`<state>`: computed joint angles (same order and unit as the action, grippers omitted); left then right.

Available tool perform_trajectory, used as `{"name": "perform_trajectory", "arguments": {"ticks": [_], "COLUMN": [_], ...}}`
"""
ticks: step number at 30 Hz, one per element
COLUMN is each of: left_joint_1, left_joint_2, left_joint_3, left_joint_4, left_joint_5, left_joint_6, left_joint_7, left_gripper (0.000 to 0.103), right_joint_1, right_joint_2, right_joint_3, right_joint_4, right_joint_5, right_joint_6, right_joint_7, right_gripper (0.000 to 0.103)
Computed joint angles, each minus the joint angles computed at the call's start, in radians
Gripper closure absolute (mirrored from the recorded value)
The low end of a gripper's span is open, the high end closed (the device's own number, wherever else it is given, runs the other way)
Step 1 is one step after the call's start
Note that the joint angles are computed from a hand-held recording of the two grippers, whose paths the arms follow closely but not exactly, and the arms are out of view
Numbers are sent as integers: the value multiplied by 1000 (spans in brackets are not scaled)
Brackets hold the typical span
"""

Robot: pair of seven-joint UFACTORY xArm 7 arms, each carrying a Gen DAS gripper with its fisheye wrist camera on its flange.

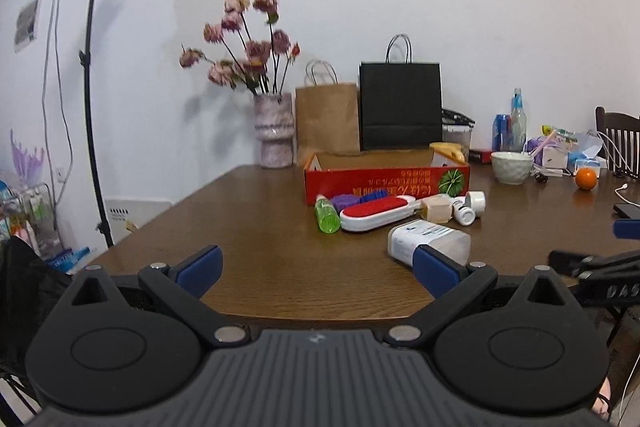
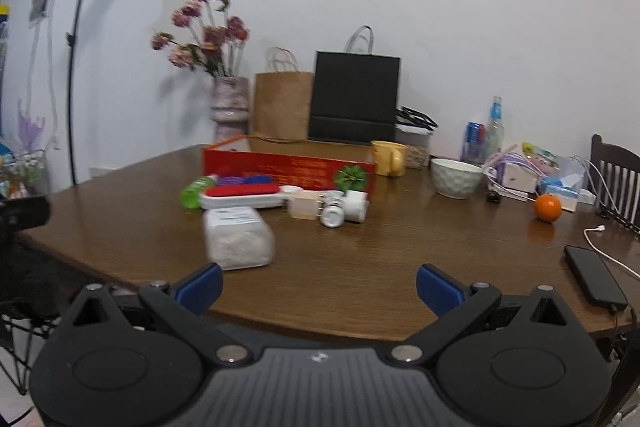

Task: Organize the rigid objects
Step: 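Reach the right gripper to the white granule container and close on it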

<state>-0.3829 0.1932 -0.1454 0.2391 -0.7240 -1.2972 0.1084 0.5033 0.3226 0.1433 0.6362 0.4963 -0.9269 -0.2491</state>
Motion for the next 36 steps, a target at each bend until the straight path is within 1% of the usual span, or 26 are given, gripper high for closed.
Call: {"name": "perform_trajectory", "arguments": {"ticks": [1, 3, 5, 7, 8, 11, 14, 16, 17, 19, 20, 22, 23, 25, 26, 27, 28, 29, 30, 31, 32, 33, 34, 35, 36], "left_joint_1": [9, 27, 59, 90, 107, 133, 144, 151, 154, 165, 167, 170, 173, 183, 191, 201, 208, 219, 229, 246, 268, 282, 297, 313, 325], "left_joint_2": [12, 27, 12, 6, 7, 39, 69, 89, 96, 109, 119, 133, 140, 151, 156, 160, 167, 171, 177, 184, 191, 198, 204, 213, 220], "left_joint_3": [10, 26, 43, 57, 67, 83, 96, 103, 106, 113, 116, 119, 120, 118, 116, 113, 108, 103, 98, 90, 79, 70, 62, 53, 46], "left_joint_4": [13, 54, 82, 107, 126, 189, 260, 304, 324, 356, 374, 401, 415, 437, 445, 453, 465, 473, 482, 493, 506, 516, 530, 548, 565], "left_joint_5": [14, 27, 87, 156, 197, 254, 263, 265, 269, 286, 292, 301, 312, 348, 376, 408, 437, 473, 509, 557, 614, 654, 694, 737, 768], "left_joint_6": [3, 45, 139, 211, 246, 291, 339, 368, 382, 403, 408, 421, 431, 458, 470, 486, 502, 516, 528, 542, 560, 572, 591, 611, 635], "left_joint_7": [1, 25, 35, 24, 21, 30, 53, 57, 58, 52, 51, 50, 47, 32, 18, 0, -18, -41, -65, -98, -140, -176, -210, -245, -277], "left_gripper": [0, 0, 0, 0, 0, 0, 0, 0, 0, 0, 0, 0, 0, 0, 0, 0, 0, 0, 0, 1, 3, 10, 13, 19, 21], "right_joint_1": [-10, -20, -21, -21, -30, -59, -70, -64, -60, -58, -44, -21, -7, 35, 38, 22, -9, -55, -120, -209, -296, -388, -438, -460, -465], "right_joint_2": [11, 37, 69, 91, 100, 130, 186, 228, 246, 268, 273, 275, 271, 263, 261, 254, 252, 247, 244, 246, 254, 269, 285, 293, 302], "right_joint_3": [-6, -16, -27, -33, -31, -18, -11, -13, -16, -20, -35, -68, -88, -149, -162, -160, -146, -118, -73, -6, 63, 140, 182, 201, 207], "right_joint_4": [19, 63, 113, 165, 185, 244, 334, 399, 426, 460, 470, 479, 477, 478, 475, 468, 467, 467, 468, 470, 475, 483, 495, 501, 514], "right_joint_5": [-14, -28, -41, -56, -83, -186, -283, -317, -328, -351, -340, -305, -276, -184, -160, -157, -173, -209, -268, -354, -444, -538, -597, -629, -646], "right_joint_6": [15, 47, 70, 126, 150, 222, 291, 334, 352, 377, 382, 381, 382, 399, 399, 398, 403, 421, 440, 459, 472, 481, 487, 487, 492], "right_joint_7": [3, -3, -18, -33, -21, 40, 81, 100, 109, 126, 127, 125, 120, 90, 83, 86, 101, 128, 174, 238, 303, 367, 405, 432, 454], "right_gripper": [0, 0, 0, 0, 0, 2, 5, 7, 10, 13, 15, 16, 16, 16, 18, 28, 35, 48, 56, 56, 56, 56, 56, 56, 56]}}
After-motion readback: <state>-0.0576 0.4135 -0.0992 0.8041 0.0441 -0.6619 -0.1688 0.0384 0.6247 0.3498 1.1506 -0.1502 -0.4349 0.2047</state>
